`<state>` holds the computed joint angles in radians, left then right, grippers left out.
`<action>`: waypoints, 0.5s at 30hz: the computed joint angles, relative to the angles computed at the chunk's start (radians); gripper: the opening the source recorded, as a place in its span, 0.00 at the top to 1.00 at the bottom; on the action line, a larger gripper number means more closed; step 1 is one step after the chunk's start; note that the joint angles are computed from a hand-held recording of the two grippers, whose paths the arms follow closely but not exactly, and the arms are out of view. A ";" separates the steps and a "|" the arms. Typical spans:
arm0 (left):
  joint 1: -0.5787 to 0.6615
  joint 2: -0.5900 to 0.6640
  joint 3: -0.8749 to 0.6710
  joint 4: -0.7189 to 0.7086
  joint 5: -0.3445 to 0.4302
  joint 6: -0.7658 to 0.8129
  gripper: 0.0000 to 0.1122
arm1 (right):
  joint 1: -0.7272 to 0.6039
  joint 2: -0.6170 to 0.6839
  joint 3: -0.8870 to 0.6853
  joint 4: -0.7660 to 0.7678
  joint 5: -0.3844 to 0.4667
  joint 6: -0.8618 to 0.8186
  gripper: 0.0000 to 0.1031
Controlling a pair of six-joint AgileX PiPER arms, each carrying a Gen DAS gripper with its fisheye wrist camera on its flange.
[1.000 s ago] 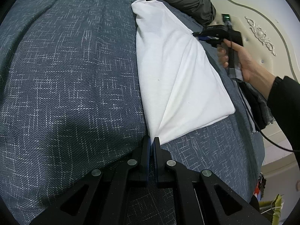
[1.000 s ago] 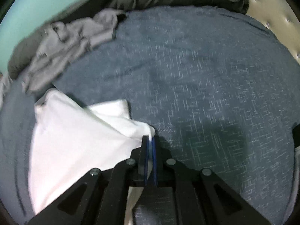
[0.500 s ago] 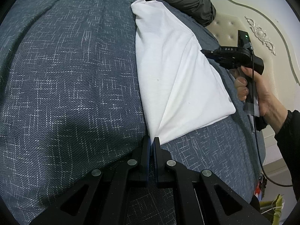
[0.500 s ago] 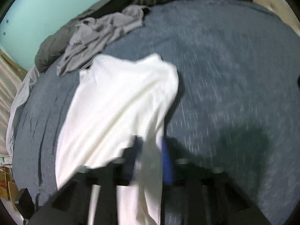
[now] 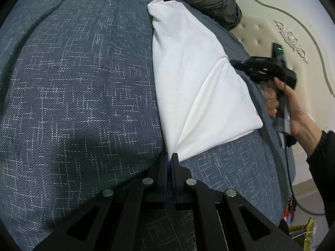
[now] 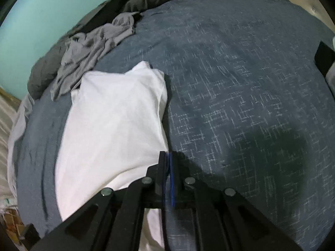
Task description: Fold clothes
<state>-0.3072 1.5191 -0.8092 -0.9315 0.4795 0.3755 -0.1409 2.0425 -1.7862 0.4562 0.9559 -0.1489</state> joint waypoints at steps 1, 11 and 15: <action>-0.002 0.002 -0.003 0.003 -0.001 -0.005 0.97 | -0.010 -0.026 0.031 0.038 -0.013 -0.025 0.95; -0.016 -0.003 -0.009 0.050 -0.011 -0.057 0.97 | -0.007 -0.273 0.361 0.092 -0.032 -0.213 0.73; -0.035 0.010 -0.027 0.073 -0.022 -0.091 0.97 | 0.007 -0.284 0.423 0.104 -0.072 -0.262 0.95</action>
